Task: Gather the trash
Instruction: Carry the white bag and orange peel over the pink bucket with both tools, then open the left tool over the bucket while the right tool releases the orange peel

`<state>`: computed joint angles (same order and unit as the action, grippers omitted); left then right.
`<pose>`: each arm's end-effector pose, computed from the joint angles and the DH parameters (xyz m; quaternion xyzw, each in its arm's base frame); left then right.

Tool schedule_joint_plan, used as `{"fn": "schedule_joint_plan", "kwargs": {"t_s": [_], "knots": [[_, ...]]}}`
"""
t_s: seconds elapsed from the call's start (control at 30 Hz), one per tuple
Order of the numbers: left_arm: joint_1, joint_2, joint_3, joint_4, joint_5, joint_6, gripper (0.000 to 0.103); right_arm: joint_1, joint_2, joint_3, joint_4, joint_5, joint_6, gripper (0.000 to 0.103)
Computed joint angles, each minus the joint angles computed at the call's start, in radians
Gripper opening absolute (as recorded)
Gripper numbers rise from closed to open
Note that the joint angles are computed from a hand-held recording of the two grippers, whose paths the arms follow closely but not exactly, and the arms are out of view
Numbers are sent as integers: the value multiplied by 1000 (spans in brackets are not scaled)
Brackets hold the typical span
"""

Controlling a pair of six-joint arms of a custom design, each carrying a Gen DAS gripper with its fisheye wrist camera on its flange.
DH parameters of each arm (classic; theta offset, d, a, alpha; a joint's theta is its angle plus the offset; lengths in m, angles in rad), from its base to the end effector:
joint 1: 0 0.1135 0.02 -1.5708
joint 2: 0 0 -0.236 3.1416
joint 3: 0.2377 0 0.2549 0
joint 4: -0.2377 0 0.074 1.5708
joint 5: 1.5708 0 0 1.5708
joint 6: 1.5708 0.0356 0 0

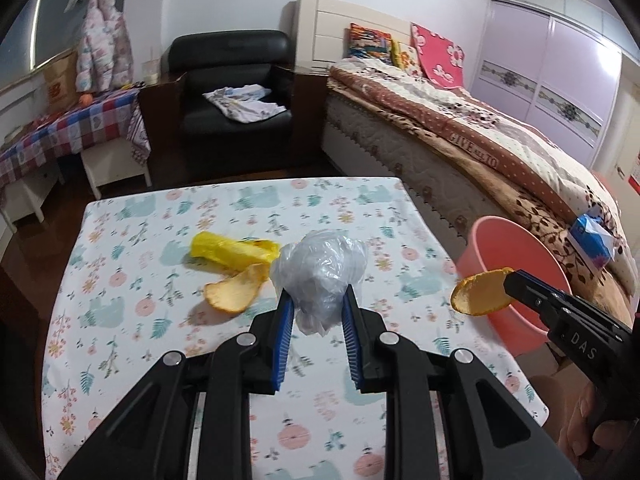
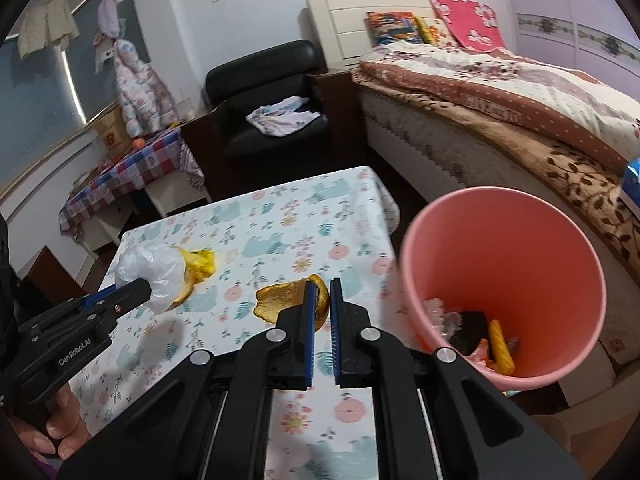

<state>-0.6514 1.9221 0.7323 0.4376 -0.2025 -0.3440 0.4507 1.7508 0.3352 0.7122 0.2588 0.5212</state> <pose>0.2656 -0.1935 0.0530 0.1000 0.9081 -0.1075 0.3922 0.2223 0.0974 0.0401 0.0859 0.8974 0.0911 0.4232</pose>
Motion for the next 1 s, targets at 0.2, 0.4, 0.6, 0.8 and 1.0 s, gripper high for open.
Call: {"fn": "schedule_joint_plan", "kwargs": {"t_s": [0.2,0.4,0.6,0.8,1.0], "knots": [[-63,29,68,-38,-28,10,23,-87,-23,-65,55,-28,-2,7],[-116,64,141,-77,-48,16,23,-175,-48,-127,105,-59,-11,7],[-162,112,223,-124,-65,21,23,-257,-43,-167,153,-99,-18,7],[-195,155,294,-159,-78,29,23,-330,9,-179,210,-145,-35,7],[-222,200,366,-197,-85,36,23,-381,52,-189,259,-170,-46,7]]}}
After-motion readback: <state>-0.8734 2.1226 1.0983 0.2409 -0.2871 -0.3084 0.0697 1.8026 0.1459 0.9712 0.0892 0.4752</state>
